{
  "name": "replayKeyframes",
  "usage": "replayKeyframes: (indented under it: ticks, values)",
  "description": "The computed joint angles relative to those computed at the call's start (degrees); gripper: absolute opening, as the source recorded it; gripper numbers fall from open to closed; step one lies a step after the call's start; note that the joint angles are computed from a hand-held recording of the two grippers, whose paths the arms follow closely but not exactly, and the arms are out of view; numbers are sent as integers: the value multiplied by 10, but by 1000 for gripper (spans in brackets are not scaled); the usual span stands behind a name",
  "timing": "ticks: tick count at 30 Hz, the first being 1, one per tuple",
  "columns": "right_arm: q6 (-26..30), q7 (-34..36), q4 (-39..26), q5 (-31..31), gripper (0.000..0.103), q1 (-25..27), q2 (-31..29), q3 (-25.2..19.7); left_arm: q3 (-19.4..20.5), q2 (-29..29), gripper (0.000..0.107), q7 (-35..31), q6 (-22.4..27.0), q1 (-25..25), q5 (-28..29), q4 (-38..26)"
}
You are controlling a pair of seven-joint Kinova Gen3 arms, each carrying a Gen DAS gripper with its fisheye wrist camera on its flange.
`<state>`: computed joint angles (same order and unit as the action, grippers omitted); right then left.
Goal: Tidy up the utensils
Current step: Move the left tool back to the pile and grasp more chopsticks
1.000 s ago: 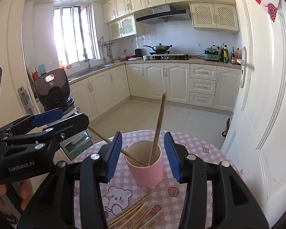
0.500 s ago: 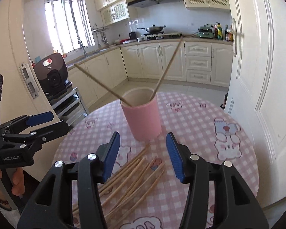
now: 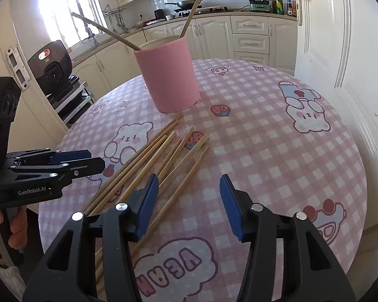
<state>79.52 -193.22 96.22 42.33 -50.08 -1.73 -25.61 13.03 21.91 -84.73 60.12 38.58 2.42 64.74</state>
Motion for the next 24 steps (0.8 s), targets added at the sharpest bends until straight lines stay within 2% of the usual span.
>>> replayKeyframes:
  ticks: [5, 8, 17, 24]
  values:
    - [22, 21, -14, -4, 48, -6, 22, 7, -12, 19, 43, 11, 6, 29, -35, -7]
    - [31, 29, -17, -9, 48, -13, 30, 16, -6, 22, 42, 9, -8, 21, -25, -2]
    - [11, 32, -9, -18, 51, -9, 24, 27, -17, 42, 42, 21, 1, 41, -52, -32]
    - [6, 39, -9, -21, 55, -5, 23, 27, -29, 43, 44, 25, 14, 76, -106, -41]
